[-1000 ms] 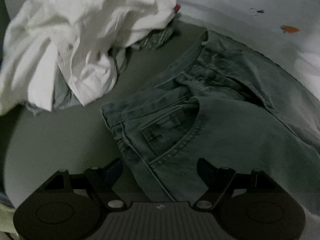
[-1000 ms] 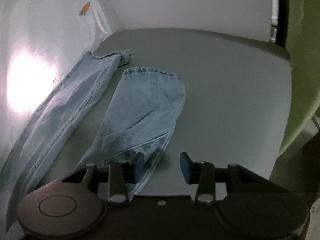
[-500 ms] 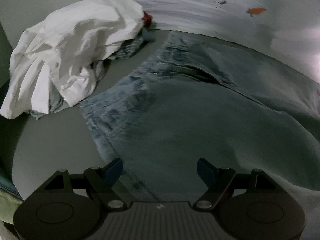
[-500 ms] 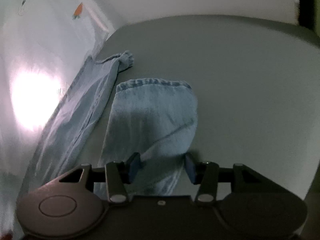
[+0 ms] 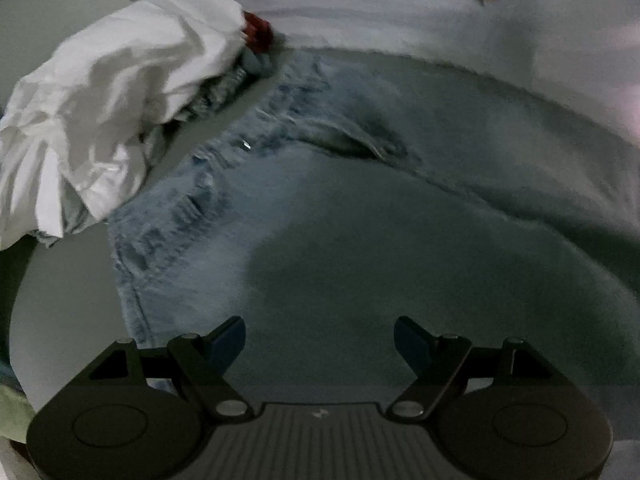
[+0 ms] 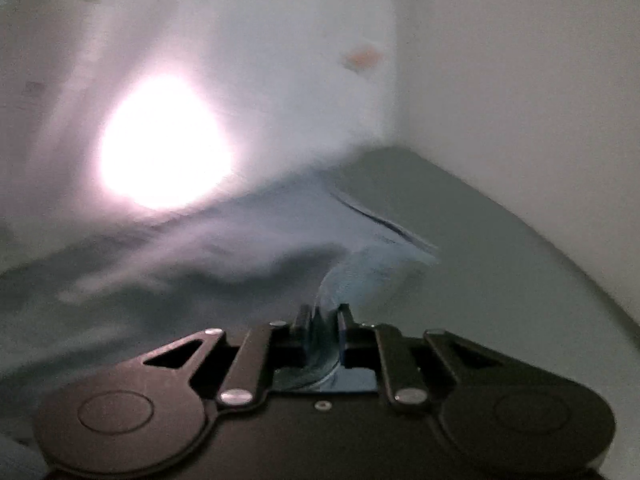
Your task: Fold clothes
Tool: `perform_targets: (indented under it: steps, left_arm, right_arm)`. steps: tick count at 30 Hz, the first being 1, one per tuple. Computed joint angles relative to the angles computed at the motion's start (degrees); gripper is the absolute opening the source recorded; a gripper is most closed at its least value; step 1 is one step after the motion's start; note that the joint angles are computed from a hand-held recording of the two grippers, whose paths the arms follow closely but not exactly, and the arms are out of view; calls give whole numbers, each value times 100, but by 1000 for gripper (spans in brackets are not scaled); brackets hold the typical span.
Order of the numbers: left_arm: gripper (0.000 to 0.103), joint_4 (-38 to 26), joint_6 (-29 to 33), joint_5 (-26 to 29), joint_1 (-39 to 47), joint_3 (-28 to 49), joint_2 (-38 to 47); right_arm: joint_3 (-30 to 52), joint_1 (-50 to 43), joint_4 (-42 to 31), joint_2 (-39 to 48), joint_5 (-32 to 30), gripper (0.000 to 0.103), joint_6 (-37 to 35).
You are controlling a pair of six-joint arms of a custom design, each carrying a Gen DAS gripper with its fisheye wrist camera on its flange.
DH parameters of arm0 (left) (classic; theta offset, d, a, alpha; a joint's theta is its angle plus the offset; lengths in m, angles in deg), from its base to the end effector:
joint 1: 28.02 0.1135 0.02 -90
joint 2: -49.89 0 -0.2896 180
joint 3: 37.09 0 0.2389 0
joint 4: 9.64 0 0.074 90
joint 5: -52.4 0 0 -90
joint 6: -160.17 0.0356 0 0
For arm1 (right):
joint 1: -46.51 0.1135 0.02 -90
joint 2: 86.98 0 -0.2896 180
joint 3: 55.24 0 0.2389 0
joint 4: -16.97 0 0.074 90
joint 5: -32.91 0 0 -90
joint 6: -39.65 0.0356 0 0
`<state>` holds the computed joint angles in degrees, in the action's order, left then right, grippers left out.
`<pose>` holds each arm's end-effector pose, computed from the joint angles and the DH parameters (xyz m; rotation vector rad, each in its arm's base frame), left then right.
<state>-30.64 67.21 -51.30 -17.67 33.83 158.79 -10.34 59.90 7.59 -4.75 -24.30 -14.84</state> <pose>0.3507 0.0726 0.1474 -0.3866 2.5672 0.3575 0.2400 0.0373 0.1799 0.6815 2.1330 -0.2304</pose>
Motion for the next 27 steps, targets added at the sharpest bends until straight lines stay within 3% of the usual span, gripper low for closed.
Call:
perform_targets:
  steps: [2,4,5,7,10,14,19,22,24,25,27]
  left_arm:
    - [83,66,150,-77,-103,-27,133]
    - [88,241,181,-248,-188,-105,227]
    - [94,285,163,-340,-196,-109,270]
    - [102,299,59,-432,-166,-82,346]
    - [103,261,-158,-98,44,-43,390]
    - [103,516,-295,170,175,-228,357]
    - [103,1285,-312,-84,17,-736,263]
    - [103,1590,-169,-236,-79,-921,233]
    - [103,1649,-12,-230,-69,-933,232]
    - [103,1636,-18,-221,-62,-926,231]
    - [103,1608,-37,-205,-49,-911,231]
  right_arm:
    - [109,-272,394,205,-720,21,7]
    - [148,-393,258,218,-941,40,570]
    - [48,-299,118,102,-681,51,756]
    - [-142,-111,-217,-110,-167,54,1120]
    - [-504,20,-1001,-378,377,55,1801]
    - [-1230,-277,-1689,-834,208,55,3056]
    - [-2023,-654,-748,-785,-358,57,3170]
    - [-1928,-532,-151,-135,-270,69,2918]
    - [-1689,-455,-143,334,-70,68,2700]
    - [-1561,-383,-234,510,51,54,2623]
    - [-1683,-262,-137,408,203,41,2430]
